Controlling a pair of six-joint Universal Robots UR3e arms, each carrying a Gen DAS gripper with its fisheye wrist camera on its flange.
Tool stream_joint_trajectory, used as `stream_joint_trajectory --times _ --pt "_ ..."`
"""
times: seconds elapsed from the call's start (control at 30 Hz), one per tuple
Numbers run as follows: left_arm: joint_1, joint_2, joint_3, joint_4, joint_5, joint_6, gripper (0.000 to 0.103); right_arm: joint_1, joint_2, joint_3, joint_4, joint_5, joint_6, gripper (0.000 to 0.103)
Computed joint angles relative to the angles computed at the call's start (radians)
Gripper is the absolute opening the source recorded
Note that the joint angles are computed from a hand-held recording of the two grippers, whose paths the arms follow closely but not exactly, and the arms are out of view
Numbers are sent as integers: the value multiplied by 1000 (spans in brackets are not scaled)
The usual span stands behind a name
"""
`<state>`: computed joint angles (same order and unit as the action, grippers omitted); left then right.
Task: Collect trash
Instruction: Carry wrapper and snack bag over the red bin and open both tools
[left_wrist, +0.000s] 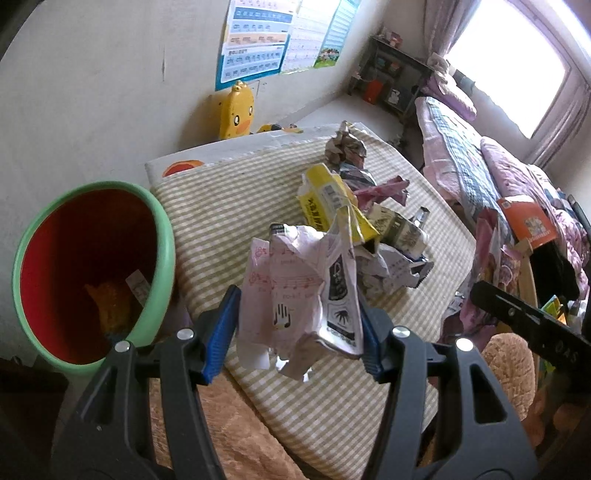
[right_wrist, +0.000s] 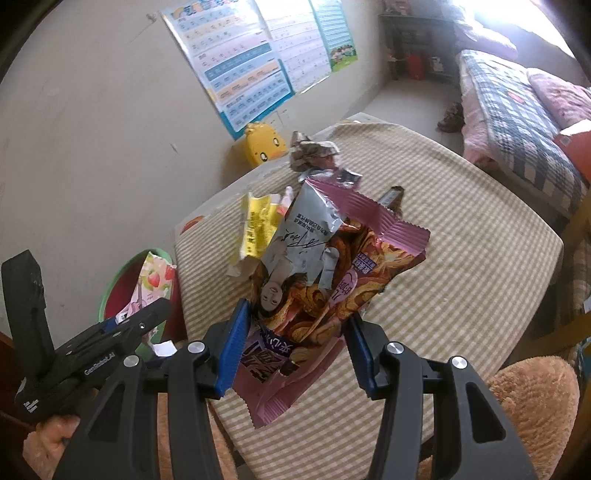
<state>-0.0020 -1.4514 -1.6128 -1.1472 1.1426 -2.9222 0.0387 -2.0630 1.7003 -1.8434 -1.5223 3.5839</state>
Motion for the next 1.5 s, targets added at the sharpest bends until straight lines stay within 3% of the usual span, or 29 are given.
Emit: stream_joint_trajectory --times 0.53,0.8,1.13,1.5 --pt "161 29 -51 -7 -51 26 56 201 291 -188 -66 -63 38 48" --pt "260 34 -62 39 -29 34 56 265 411 -273 -87 -66 30 48" --pt "373 -4 -67 80 41 59 56 340 651 -512 -95 -36 7 48" --pt "470 -42 -71 73 61 77 56 402 951 -899 -15 -11 -26 49"
